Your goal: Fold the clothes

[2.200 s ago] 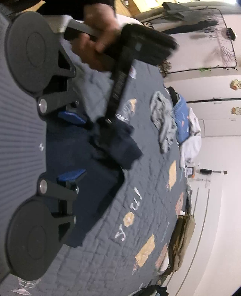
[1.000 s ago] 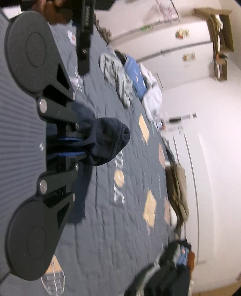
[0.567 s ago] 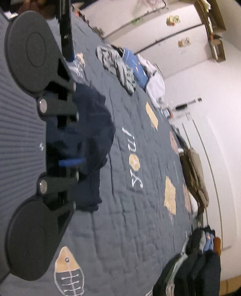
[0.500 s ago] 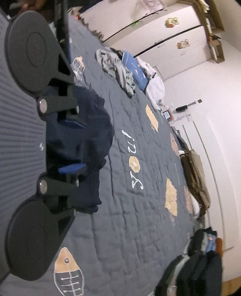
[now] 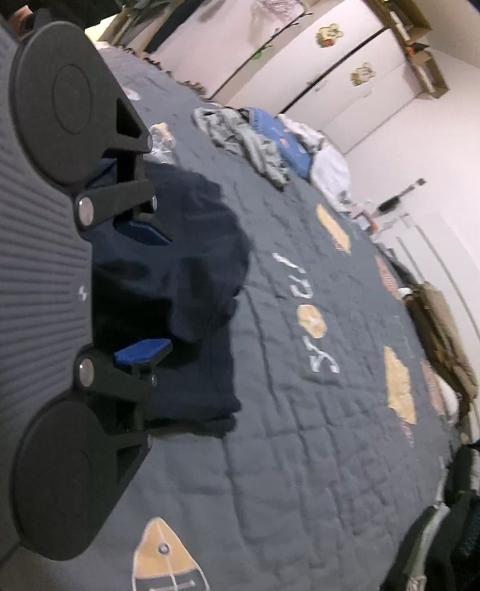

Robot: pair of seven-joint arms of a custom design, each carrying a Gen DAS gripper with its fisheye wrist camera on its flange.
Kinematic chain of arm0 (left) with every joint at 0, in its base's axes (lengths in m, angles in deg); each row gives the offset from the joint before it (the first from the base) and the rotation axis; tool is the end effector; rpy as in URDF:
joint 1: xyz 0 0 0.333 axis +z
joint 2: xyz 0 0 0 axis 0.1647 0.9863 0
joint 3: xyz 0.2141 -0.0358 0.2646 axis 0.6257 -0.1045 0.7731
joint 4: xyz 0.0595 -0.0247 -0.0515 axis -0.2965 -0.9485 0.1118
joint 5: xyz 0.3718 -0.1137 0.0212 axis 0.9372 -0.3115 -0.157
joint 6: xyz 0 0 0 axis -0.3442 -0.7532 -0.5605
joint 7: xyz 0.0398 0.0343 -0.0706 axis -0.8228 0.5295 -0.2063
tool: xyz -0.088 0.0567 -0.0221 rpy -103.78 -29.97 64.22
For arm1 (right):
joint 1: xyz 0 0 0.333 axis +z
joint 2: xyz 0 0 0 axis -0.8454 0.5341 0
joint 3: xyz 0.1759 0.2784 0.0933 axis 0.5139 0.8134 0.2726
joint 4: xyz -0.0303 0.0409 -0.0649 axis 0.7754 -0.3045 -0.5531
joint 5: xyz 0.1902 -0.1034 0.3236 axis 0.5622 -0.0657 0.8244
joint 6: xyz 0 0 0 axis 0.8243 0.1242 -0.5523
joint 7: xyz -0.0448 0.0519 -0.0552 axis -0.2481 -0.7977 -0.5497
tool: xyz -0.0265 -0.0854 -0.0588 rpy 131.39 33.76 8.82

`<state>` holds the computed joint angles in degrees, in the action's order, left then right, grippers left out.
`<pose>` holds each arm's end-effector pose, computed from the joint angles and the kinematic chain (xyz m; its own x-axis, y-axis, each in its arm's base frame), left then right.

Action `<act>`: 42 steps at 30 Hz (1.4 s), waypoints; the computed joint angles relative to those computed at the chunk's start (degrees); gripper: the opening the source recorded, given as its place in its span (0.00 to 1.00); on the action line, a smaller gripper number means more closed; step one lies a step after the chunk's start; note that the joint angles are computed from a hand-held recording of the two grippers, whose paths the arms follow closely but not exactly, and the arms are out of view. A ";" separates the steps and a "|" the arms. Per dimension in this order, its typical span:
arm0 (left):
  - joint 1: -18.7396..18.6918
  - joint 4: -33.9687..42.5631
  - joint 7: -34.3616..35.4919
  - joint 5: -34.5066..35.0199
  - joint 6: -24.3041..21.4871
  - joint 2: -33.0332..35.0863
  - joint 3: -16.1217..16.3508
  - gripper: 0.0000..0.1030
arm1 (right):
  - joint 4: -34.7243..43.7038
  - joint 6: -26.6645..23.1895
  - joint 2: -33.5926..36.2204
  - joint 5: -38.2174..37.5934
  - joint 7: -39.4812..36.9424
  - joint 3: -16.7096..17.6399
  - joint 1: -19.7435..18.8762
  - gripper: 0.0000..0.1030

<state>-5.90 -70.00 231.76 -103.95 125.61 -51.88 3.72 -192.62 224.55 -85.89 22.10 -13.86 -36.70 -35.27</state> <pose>0.4785 -0.1713 0.5281 -0.5940 -0.7410 0.3132 -0.6533 0.2171 -0.7253 0.4974 0.1397 0.5553 0.0989 -0.8536 -0.5114 -0.7295 0.2874 -0.6207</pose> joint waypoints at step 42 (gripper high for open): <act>6.32 11.78 -5.09 -9.32 -7.94 7.83 0.96 0.45 | -4.79 12.52 -5.47 -8.08 11.70 -7.38 12.19 0.30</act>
<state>0.41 -58.23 226.68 -113.28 117.67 -44.04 4.69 -197.41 237.07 -91.37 14.02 -2.16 -44.08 -23.08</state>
